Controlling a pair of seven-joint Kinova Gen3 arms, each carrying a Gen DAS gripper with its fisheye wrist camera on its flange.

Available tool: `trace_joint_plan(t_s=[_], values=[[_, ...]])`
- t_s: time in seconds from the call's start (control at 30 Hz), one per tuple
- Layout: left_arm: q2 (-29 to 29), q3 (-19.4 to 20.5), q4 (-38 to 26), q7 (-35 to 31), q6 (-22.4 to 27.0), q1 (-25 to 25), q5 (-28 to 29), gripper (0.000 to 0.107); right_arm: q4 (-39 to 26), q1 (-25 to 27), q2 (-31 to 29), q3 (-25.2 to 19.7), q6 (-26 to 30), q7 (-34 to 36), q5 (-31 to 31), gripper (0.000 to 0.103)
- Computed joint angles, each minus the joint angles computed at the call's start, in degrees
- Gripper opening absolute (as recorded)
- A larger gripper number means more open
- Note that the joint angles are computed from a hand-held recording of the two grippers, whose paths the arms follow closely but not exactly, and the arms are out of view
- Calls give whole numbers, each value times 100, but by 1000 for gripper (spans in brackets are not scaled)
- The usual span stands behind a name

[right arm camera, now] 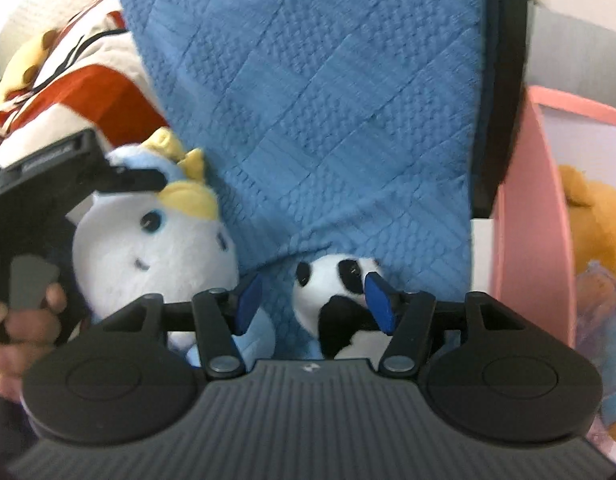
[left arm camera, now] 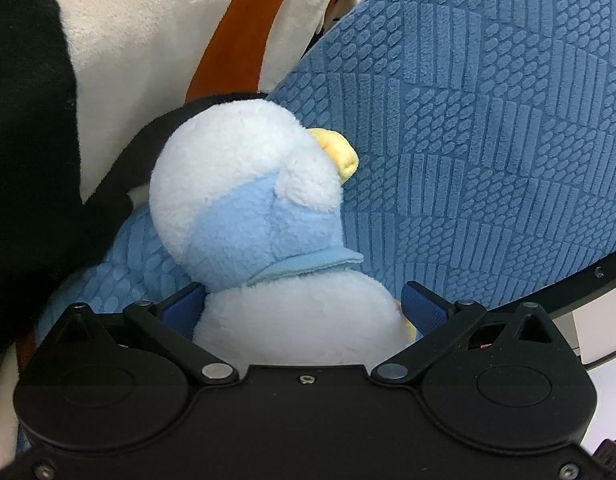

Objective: Organize objects
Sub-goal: 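Lift the duck plush with the left gripper while the right gripper lifts the panda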

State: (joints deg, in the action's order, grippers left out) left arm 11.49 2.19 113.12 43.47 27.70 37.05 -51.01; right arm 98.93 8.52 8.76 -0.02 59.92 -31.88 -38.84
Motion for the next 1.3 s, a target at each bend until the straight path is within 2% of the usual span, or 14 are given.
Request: trace_joint_plan(t_s=[0.2, 0.33, 0.53, 0.73, 0.93, 1.1, 1.17, 1.3], values=[[36, -54, 11, 77, -64, 46, -59, 103, 487, -641, -346, -118, -1076, -360, 1022, 58], [57, -95, 29, 191, -107, 80, -162, 103, 357, -591, -196, -77, -936, -647, 894, 60], [85, -115, 9, 251, -161, 74, -157, 103, 458, -746, -122, -135, -1314, -1192, 1300, 60], [89, -329, 158, 558, -661, 71, -169, 103, 537, -697, -31, -166, -1634, -1717, 1115, 58], [131, -483, 149, 806, -630, 299, -344, 103, 526, -637, 3, -260, -1759, -1839, 885, 57], [187, -578, 172, 1234, -626, 495, -632, 103, 374, -549, 124, -303, -1384, -1841, 670, 57], [225, -445, 71, 1086, -414, 485, -588, 103, 375, -585, 114, -314, -1400, -1857, 718, 57], [197, -221, -17, 583, -327, 330, -313, 101, 200, -437, 207, -298, -941, -1738, 524, 57]])
